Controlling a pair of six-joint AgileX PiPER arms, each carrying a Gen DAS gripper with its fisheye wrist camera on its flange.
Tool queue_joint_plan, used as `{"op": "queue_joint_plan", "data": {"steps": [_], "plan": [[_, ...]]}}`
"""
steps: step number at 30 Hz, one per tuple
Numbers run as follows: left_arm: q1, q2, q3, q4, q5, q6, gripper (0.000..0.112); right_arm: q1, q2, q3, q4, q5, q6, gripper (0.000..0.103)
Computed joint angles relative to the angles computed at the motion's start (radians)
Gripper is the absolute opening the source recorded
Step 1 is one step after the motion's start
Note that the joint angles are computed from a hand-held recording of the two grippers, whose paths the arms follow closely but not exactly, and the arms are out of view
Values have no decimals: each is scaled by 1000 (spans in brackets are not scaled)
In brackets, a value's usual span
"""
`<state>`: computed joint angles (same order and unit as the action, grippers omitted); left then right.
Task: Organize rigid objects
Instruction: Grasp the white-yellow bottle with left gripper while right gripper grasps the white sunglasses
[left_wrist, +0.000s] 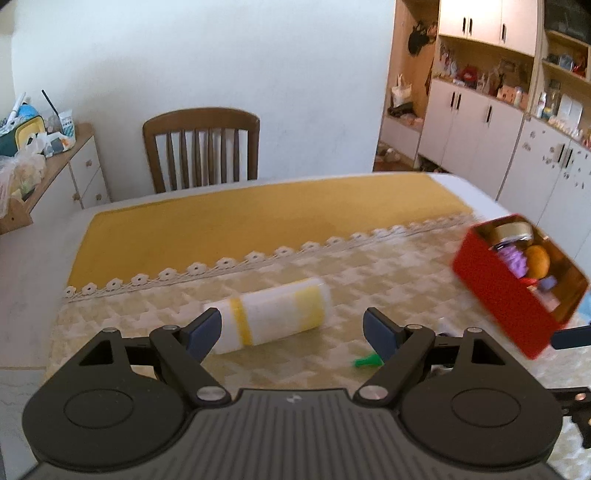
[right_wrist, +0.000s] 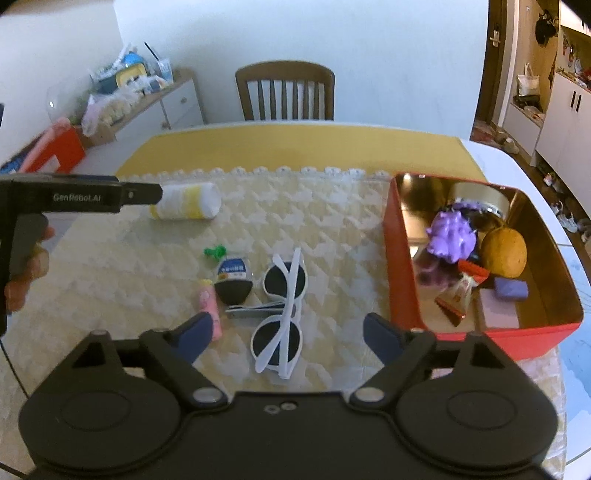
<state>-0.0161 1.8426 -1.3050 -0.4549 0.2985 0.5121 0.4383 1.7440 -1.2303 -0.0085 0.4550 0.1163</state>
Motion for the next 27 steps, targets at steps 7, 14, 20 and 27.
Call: {"op": "queue_joint_plan", "data": {"steps": [7,14,20,27], "plan": [[85,127,-156,-243,154,393,84,5,63,-63,3,58,0,73],[104,259,-349,-228,291,461,84,11,128,-134,-20,98,28,64],[105,372,-512,-178,399,448,84,11,191,-201,-41,131,48,47],[96,417,-539,-179,406,453,84,13,221,-225,0,154,9,43]]}}
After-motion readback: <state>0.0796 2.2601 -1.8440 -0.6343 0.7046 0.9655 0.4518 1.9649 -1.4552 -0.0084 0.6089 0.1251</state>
